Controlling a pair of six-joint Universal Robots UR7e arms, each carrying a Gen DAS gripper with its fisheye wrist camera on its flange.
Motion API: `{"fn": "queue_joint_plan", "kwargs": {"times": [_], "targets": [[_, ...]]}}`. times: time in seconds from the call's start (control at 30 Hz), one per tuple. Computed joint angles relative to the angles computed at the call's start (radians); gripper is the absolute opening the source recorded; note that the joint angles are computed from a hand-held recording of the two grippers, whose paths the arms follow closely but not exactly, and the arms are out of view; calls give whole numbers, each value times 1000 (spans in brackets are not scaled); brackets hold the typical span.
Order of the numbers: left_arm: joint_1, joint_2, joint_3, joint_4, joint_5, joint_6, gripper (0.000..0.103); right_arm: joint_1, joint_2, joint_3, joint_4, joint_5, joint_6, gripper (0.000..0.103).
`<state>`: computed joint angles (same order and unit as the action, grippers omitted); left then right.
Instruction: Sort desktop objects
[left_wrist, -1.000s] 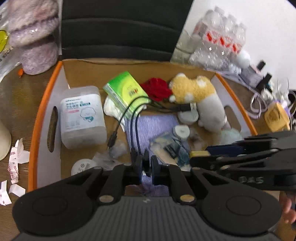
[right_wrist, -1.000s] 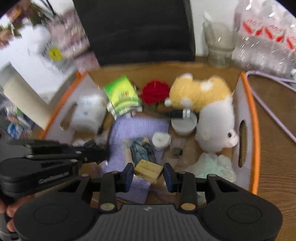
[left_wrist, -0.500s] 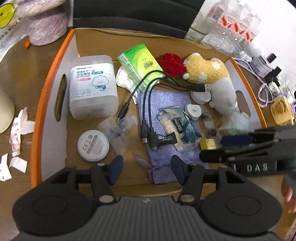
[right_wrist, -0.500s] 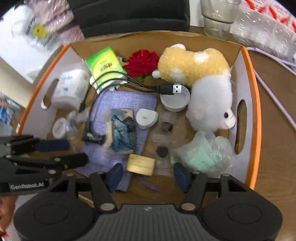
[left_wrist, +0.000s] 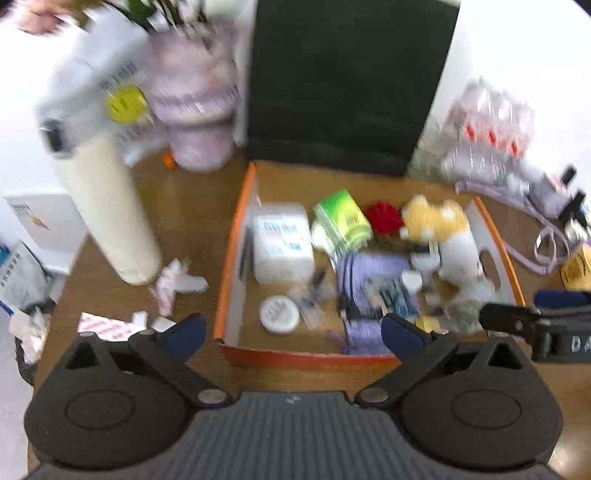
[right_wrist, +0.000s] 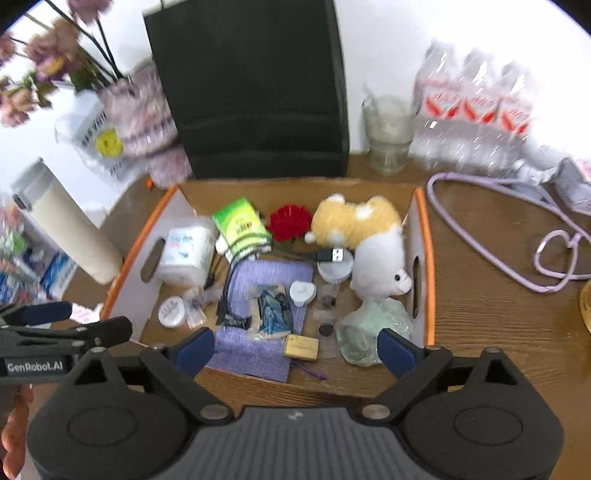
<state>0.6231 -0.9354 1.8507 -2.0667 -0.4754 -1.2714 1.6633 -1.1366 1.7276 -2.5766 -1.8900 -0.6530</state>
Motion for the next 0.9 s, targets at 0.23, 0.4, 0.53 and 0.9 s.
{"fn": "queue_joint_plan", "kwargs": {"times": [0.23, 0.4, 0.53, 0.9], "targets": [[-117, 21, 133, 127, 296, -199, 103, -108, -128, 311, -480, 327, -178, 100], [-161, 16, 168, 147, 307, -301, 103, -129, -176, 398, -580, 411, -202, 100], [-207, 6, 168, 334, 309, -485, 103, -133, -219, 442, -595, 431, -230, 100], [-415, 102, 223, 699, 150, -1038, 103, -379, -455, 721, -664, 655, -369, 100]]}}
